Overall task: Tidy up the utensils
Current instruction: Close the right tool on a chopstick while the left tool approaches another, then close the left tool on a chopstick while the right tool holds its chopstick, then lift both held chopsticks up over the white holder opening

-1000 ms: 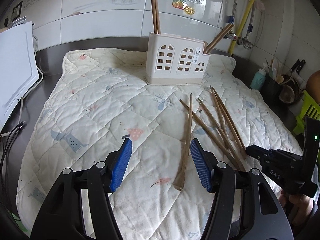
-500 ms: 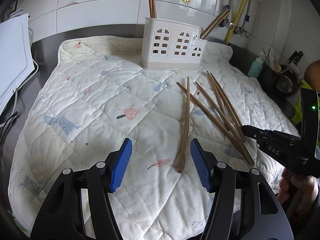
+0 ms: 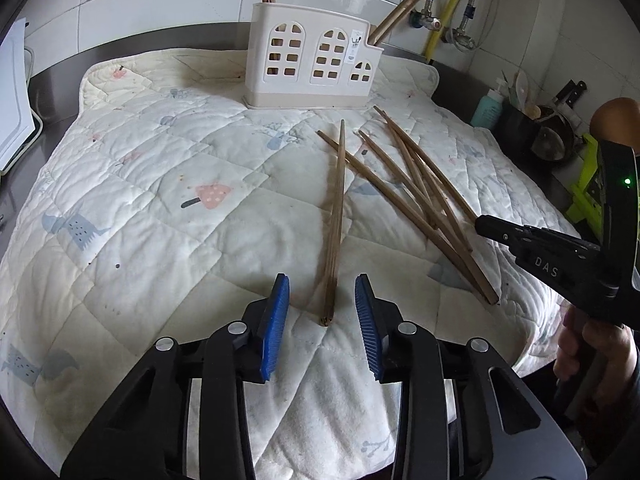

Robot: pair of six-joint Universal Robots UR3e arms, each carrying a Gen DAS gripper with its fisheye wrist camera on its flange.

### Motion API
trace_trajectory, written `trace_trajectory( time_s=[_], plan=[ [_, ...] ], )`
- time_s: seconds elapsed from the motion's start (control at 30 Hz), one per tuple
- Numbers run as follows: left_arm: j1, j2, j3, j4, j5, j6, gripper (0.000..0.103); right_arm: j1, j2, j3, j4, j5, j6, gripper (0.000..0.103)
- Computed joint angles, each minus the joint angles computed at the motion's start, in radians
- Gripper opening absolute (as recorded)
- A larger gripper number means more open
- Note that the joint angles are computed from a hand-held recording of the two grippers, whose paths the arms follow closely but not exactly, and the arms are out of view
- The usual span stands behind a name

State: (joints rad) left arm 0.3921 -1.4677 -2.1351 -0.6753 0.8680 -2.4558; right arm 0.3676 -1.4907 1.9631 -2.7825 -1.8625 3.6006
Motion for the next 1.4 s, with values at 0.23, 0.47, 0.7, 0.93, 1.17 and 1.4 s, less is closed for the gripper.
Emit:
trace_trajectory(
  time_s=[0.23, 0.47, 0.7, 0.93, 1.17, 1.4],
  plan=[
    [-0.049, -0.053, 0.001, 0.123, 0.038, -0.076, 0.026, -0.035, -0.025, 0.062, -0.064, 0.047, -0.011, 0.007],
    [-0.075, -0.06, -0.033, 0.217, 0.055, -0.095, 0.02, -0.042, 0.005, 0.079, -0.149, 0.054, -0.016, 0.007],
    [-0.103, -0.088, -0.03, 0.285, 0.093, -0.148, 0.011, -0.047, 0.015, 0.103, -0.209, 0.055, -0.048, 0.006],
    [-0.08, -0.072, -0.018, 0.254, 0.068, -0.187, 0.005, -0.04, -0.092, 0.127, -0.184, 0.037, -0.071, 0.006],
    [-0.021, 0.036, -0.04, 0.218, -0.026, -0.173, 0.005, -0.023, -0.21, 0.055, -0.098, -0.016, -0.152, 0.006],
    [0.012, 0.08, 0.016, 0.087, -0.1, -0.132, 0.005, -0.094, -0.246, -0.099, 0.018, 0.089, -0.26, 0.006]
  ],
)
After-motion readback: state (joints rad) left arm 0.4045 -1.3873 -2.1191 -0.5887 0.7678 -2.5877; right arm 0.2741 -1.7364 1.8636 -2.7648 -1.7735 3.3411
